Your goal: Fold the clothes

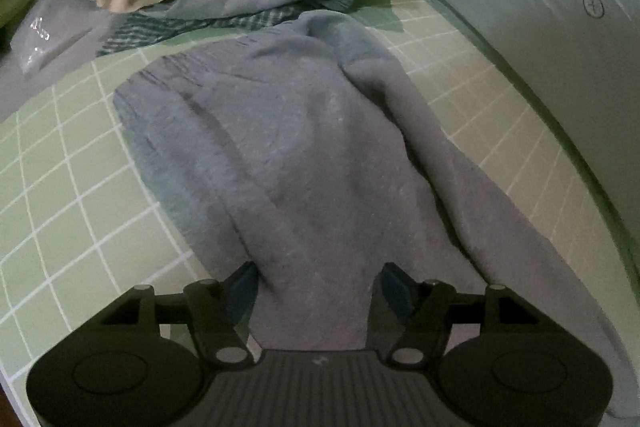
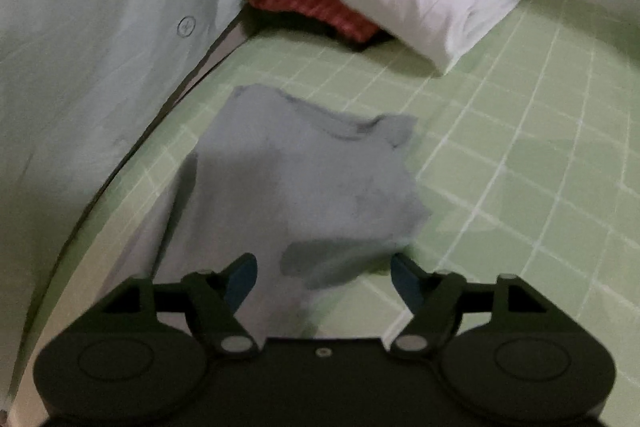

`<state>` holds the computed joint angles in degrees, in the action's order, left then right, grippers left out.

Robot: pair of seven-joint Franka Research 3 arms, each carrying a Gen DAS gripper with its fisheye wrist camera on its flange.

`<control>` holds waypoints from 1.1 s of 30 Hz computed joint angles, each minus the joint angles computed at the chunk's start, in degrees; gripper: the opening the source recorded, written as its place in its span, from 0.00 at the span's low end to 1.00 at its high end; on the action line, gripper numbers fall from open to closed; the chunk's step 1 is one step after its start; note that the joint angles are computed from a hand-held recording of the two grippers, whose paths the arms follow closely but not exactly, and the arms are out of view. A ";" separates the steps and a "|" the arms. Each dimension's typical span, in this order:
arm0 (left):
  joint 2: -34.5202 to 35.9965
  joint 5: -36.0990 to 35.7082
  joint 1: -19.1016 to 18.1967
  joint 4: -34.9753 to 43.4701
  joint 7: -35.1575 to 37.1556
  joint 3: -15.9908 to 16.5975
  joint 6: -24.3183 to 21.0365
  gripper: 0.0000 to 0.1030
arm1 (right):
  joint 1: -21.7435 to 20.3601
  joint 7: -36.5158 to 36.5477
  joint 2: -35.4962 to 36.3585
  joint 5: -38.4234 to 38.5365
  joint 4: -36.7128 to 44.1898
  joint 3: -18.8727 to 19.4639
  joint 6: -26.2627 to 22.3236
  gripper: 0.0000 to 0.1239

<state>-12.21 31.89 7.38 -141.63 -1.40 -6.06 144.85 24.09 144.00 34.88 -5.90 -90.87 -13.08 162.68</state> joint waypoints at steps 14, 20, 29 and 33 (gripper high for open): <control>-10.39 1.58 1.70 -10.01 -0.36 0.30 1.16 0.05 | 0.68 -0.47 -8.08 4.17 -15.75 -1.88 9.10 0.01; -18.93 -1.42 3.48 -16.62 2.56 0.62 -0.93 0.05 | 8.64 4.35 -20.05 -5.67 -31.87 -9.42 11.66 0.01; -25.52 -9.95 -1.72 -18.39 10.15 0.09 -0.95 0.19 | 5.46 11.19 -30.42 -14.25 -44.43 -6.81 13.80 0.18; -24.31 -13.62 -5.71 -17.05 14.02 -0.47 2.99 0.24 | 2.14 14.15 -31.44 -15.80 -45.28 -5.57 15.61 0.33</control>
<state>-36.51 18.27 1.67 -158.68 12.63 -6.54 147.84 26.23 158.14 3.44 -21.70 -136.16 -18.65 178.30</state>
